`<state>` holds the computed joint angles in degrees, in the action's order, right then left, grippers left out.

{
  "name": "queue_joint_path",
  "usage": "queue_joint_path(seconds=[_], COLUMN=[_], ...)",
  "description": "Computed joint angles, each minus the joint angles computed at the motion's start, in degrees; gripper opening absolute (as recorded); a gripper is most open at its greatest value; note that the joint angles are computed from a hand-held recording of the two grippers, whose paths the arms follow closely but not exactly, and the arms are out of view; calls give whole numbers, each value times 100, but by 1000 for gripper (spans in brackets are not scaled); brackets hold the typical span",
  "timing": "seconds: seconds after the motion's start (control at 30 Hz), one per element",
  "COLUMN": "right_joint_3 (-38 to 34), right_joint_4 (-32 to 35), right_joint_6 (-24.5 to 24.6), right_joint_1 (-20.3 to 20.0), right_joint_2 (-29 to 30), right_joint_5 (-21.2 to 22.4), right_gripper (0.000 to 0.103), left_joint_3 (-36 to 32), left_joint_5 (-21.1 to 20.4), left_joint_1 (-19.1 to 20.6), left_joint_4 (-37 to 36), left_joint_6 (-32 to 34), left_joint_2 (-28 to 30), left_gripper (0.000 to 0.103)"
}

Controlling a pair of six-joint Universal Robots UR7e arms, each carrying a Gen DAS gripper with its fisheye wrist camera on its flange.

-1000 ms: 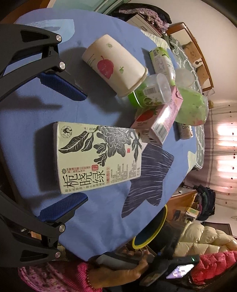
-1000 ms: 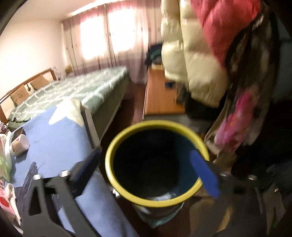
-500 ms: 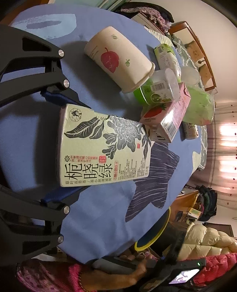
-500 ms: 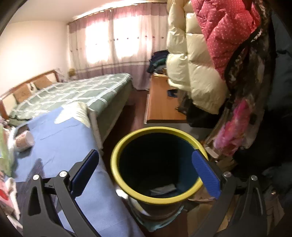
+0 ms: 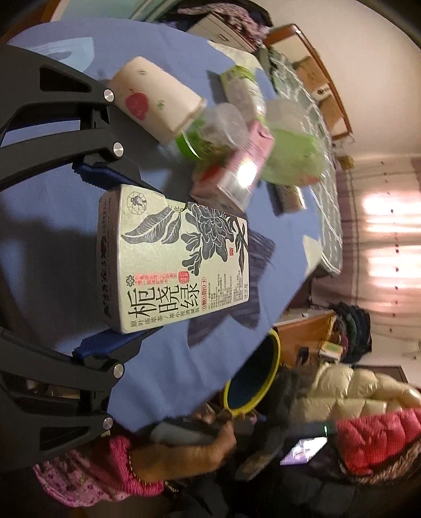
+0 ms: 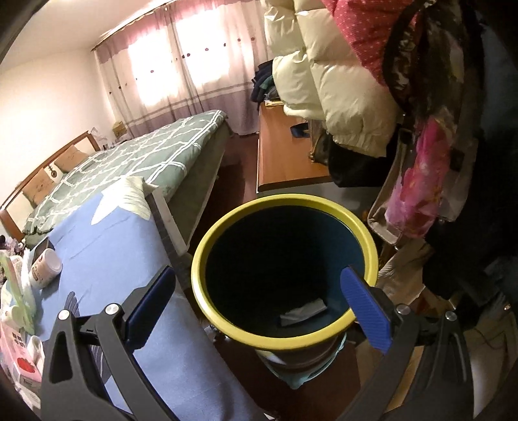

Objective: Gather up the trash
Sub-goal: 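Grasp the white printed box with the left gripper and drop it into the bin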

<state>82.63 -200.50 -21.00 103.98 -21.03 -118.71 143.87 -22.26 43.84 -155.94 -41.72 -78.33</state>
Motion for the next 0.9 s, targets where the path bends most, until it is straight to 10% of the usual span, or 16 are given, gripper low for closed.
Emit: queue_joint_path(seconds=[0.5,0.9], right_joint_3=[754,987], right_joint_4=[-1001,-934], right_joint_6=[-701,-591], right_joint_1=[-161,-480], right_joint_2=[-653,-1021], right_joint_5=[54,62], right_gripper=[97,97], left_joint_3=[-2132,-4763], left_joint_5=[-855,-1593], left_joint_1=[937,1616], left_joint_4=[-2201,-1162], left_joint_6=[3499,4322], left_joint_2=[1926,3672], left_gripper=[71,71])
